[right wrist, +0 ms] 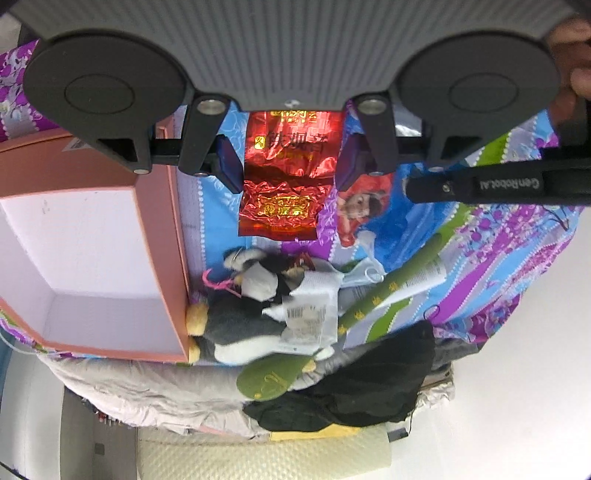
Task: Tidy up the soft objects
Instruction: 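Carry the blue packet in the left gripper while the right carries the red packet over the box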
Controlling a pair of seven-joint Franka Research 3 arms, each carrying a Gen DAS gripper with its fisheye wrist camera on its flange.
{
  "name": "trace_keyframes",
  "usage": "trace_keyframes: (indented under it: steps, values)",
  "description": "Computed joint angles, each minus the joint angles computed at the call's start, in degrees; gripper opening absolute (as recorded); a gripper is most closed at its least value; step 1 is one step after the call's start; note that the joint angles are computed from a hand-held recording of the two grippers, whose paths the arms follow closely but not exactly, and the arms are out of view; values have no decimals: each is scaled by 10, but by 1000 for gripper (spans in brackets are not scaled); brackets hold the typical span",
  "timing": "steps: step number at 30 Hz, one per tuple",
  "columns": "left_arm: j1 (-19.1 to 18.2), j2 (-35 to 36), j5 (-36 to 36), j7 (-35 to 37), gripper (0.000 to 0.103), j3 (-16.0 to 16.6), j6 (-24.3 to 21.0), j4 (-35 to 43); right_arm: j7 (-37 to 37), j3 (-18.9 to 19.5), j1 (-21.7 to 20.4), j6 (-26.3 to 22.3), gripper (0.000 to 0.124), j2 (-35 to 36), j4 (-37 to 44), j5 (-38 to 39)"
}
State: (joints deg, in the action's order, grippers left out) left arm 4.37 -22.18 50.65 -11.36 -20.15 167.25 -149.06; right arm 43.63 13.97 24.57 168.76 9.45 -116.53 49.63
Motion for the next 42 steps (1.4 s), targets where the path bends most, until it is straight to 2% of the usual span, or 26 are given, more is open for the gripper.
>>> trace_keyframes:
  steps: [3,9,18,22,24,27,34,37,42]
  values:
    - [-7,-6,-3,6,9,-2,-6,7,27,-9,2,-9,58,-13,-6,-15]
    - [-1,-6,12,0,9,-12,8,24,28,-18,-3,-29,58,-34,-12,1]
    - [-1,26,44,2,9,-13,8,80,-20,-23,-13,-21,58,-33,16,66]
    - [4,51,83,-18,9,-13,12,117,-39,-28,-20,-17,58,-26,38,81]
    - [0,70,101,-23,9,-8,9,142,-47,-29,-25,-10,58,-20,50,87]
    - [-22,100,108,-10,9,7,-4,180,-13,-39,-28,2,58,-9,67,45]
    - [-70,201,115,16,9,50,3,285,1,-37,-64,-1,58,40,126,10]
    - [-91,249,115,35,9,70,11,337,-24,-26,-85,6,58,68,152,10]
    - [-114,342,37,140,9,90,23,429,14,-35,-99,14,58,124,197,-39]
